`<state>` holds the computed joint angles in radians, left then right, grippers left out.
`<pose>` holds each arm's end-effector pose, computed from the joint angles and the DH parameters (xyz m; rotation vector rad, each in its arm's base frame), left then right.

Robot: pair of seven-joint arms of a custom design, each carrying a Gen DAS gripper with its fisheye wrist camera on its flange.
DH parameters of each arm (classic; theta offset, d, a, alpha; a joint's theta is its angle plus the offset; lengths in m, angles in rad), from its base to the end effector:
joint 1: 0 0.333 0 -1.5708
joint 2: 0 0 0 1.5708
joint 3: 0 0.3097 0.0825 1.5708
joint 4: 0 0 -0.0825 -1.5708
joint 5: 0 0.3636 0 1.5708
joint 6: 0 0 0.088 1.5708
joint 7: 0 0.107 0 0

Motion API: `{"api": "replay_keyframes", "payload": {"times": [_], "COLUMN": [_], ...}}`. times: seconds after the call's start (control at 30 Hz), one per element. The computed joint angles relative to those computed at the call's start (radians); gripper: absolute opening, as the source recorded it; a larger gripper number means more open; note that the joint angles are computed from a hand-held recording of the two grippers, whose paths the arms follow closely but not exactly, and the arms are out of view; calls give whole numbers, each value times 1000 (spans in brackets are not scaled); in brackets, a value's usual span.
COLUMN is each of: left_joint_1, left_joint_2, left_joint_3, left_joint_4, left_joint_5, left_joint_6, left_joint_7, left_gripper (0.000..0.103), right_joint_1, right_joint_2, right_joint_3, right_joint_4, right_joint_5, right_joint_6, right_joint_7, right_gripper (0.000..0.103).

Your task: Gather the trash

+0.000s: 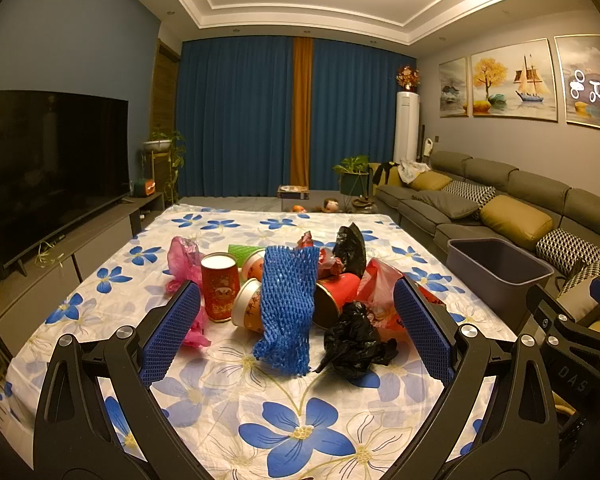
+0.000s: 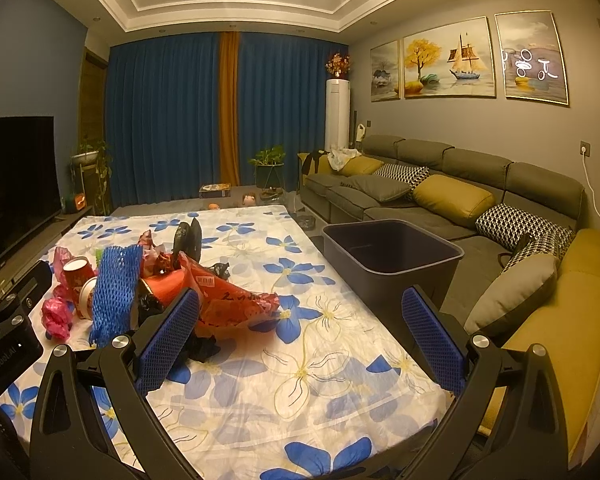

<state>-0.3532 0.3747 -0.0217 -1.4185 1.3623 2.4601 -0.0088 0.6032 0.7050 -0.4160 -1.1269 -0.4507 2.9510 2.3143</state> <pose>0.6503 -0.2538 0.5610 -1.6243 1.1234 -0.8612 0.7065 0.2931 0.5452 -1.5256 1.3767 -0.9786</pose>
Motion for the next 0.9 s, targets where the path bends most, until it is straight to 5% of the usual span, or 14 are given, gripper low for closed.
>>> {"api": "replay_keyframes", "payload": {"times": [0.57, 0.9], "left_joint_1": [1, -5], "left_joint_2": [0, 39], "left_joint_3": [-1, 18], "left_joint_4": [-1, 35], "left_joint_5": [-6, -21], "left_joint_6": [3, 9], "left_joint_7": [1, 12], "left_gripper": [96, 96], "right_joint_1": [-6, -65], "right_joint_2": [9, 64], "right_joint_3": [2, 81], "right_joint_4": [-4, 71], "right_joint_5": [38, 131], "right_joint_6": [29, 31], "right_joint_7": [-27, -151], "right_gripper": [98, 98]}}
